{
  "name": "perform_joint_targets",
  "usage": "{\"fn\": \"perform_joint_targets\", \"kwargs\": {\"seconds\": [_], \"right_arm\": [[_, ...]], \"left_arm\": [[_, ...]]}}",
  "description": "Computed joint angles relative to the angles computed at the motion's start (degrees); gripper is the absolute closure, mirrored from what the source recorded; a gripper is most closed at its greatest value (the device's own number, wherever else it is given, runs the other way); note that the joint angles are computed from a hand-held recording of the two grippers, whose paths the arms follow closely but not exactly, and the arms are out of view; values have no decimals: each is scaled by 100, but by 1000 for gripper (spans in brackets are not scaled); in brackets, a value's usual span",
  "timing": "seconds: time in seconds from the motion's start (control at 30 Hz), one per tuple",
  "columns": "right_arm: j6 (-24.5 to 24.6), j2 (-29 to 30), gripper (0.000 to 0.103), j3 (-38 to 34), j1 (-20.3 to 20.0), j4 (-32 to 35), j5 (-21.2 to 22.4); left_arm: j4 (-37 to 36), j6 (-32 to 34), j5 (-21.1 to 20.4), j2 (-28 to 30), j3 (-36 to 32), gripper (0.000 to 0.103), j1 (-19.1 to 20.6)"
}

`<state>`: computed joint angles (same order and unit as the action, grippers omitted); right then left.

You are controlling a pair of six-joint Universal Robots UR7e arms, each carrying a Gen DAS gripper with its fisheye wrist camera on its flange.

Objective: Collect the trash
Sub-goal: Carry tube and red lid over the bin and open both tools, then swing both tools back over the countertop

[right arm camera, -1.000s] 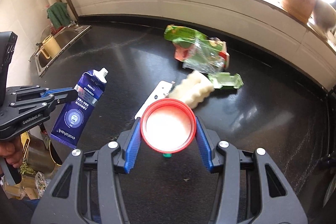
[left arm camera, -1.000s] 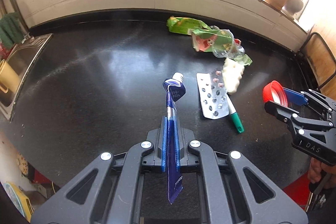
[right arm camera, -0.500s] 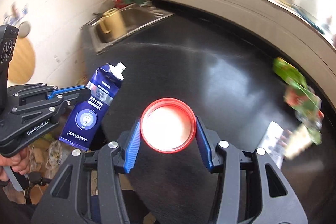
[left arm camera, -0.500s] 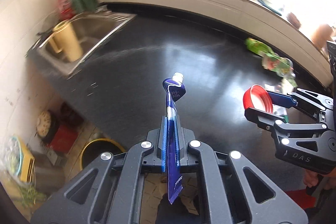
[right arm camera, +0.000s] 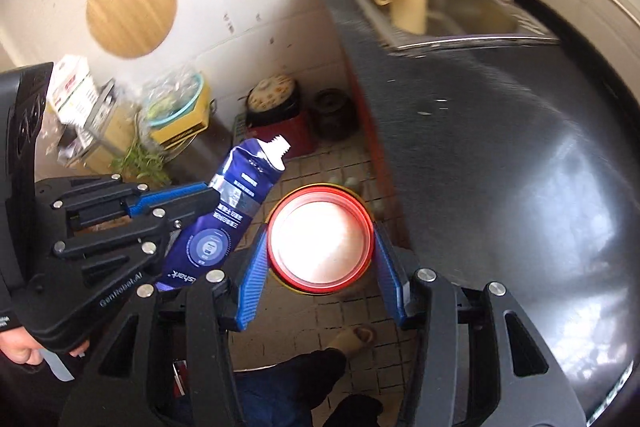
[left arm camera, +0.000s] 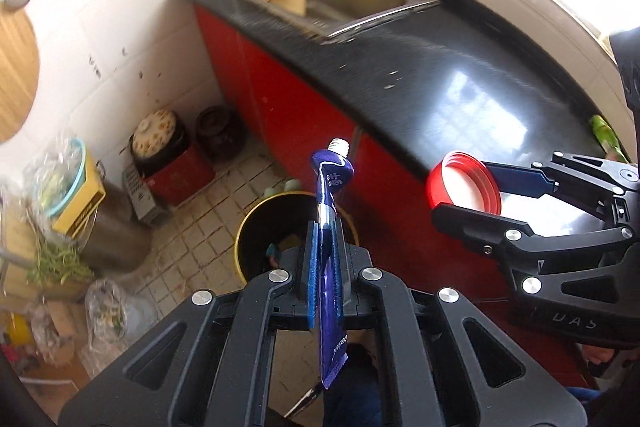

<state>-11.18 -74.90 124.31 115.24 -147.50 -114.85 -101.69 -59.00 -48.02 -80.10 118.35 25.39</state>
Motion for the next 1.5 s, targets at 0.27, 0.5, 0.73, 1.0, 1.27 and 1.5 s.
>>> {"fn": "perform_joint_targets", "kwargs": {"seconds": [0.27,0.5,0.73,1.0,1.27,1.5], "right_arm": [[79,1193,54,-509,-57,-5,-90],[44,1757,54,-801,-181,-6,-391],[63,2006,49,-1065,-242,66,-513],[125,1716,26,-1034,-253,146,-409],[374,67,15,-331,-164,38,-794],[941,-1987,13,310,-108,61,-2372]], "left_arm": [[-821,242,-97,-371,704,98,698],[-1761,618,-218,-212,983,97,1277],[-2366,1030,-249,6,1040,97,1608],[-2319,899,-159,58,1048,26,1636],[-1393,894,7,343,549,10,946],[-2469,2517,-310,1488,-187,9,168]]}}
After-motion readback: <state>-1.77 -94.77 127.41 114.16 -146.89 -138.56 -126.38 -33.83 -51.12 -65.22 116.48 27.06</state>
